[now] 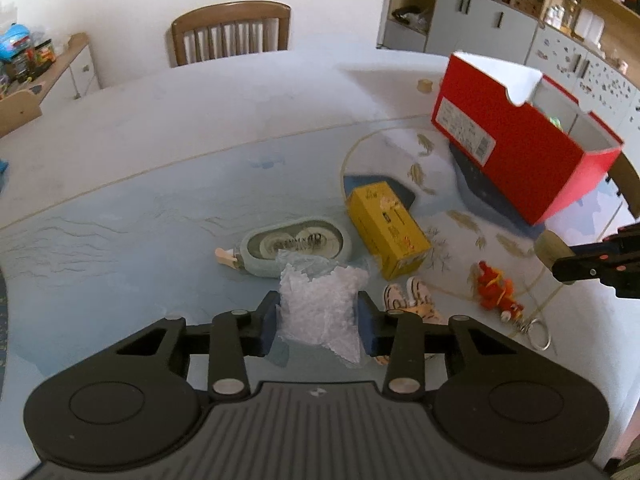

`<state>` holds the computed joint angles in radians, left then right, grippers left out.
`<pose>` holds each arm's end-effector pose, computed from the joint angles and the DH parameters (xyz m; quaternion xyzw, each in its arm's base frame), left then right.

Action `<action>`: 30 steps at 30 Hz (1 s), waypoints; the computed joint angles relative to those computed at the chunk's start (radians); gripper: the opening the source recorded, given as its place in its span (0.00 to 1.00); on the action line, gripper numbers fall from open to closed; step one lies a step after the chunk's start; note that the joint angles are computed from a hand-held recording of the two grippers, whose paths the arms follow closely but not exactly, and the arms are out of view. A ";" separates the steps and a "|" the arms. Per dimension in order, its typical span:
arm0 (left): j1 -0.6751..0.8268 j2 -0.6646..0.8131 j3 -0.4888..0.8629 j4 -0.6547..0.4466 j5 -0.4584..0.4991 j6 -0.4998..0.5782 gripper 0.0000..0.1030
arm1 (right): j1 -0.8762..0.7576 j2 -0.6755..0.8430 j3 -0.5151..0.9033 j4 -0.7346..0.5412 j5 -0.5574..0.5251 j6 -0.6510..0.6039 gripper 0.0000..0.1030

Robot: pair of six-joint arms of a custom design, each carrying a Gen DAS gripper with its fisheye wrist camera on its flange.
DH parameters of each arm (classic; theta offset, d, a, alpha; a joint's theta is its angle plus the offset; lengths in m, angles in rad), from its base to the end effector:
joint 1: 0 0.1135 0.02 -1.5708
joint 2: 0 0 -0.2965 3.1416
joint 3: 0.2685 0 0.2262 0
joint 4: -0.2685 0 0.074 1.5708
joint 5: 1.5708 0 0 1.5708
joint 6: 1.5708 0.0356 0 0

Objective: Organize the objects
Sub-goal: 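Grasp the white plastic bag with the left tool while the right tool grasps the cream cylinder, then carry the white bag and cream cylinder into the red shoebox with both tools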

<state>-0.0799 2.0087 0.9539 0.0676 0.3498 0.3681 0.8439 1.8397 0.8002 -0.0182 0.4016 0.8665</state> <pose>0.3626 -0.0413 0.1323 0.2583 0.9084 -0.1243 0.3043 0.2187 0.2249 0.1487 0.0613 0.9472 0.0611 0.3087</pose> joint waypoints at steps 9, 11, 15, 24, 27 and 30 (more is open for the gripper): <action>-0.030 -0.110 0.043 -0.122 0.021 -0.102 0.38 | 0.008 -0.145 -0.023 -0.051 0.045 -0.010 0.14; -0.049 -0.127 0.056 -0.144 0.020 -0.124 0.38 | 0.004 -0.179 -0.026 -0.066 0.056 -0.018 0.14; -0.095 -0.156 0.081 -0.180 0.012 -0.158 0.38 | -0.014 -0.236 -0.033 -0.095 0.063 -0.026 0.14; -0.224 -0.161 0.165 -0.221 -0.034 -0.233 0.38 | -0.088 -0.369 -0.058 -0.159 0.086 -0.077 0.14; -0.276 -0.147 0.207 -0.236 -0.053 -0.262 0.38 | -0.122 -0.415 -0.080 -0.160 0.085 -0.105 0.14; -0.325 -0.126 0.257 -0.255 -0.060 -0.296 0.38 | -0.163 -0.459 -0.111 -0.148 0.069 -0.137 0.14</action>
<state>-0.4051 1.8829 1.2108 -0.1874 0.2902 0.0719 0.6806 1.3811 0.6893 -0.1666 0.4710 0.7292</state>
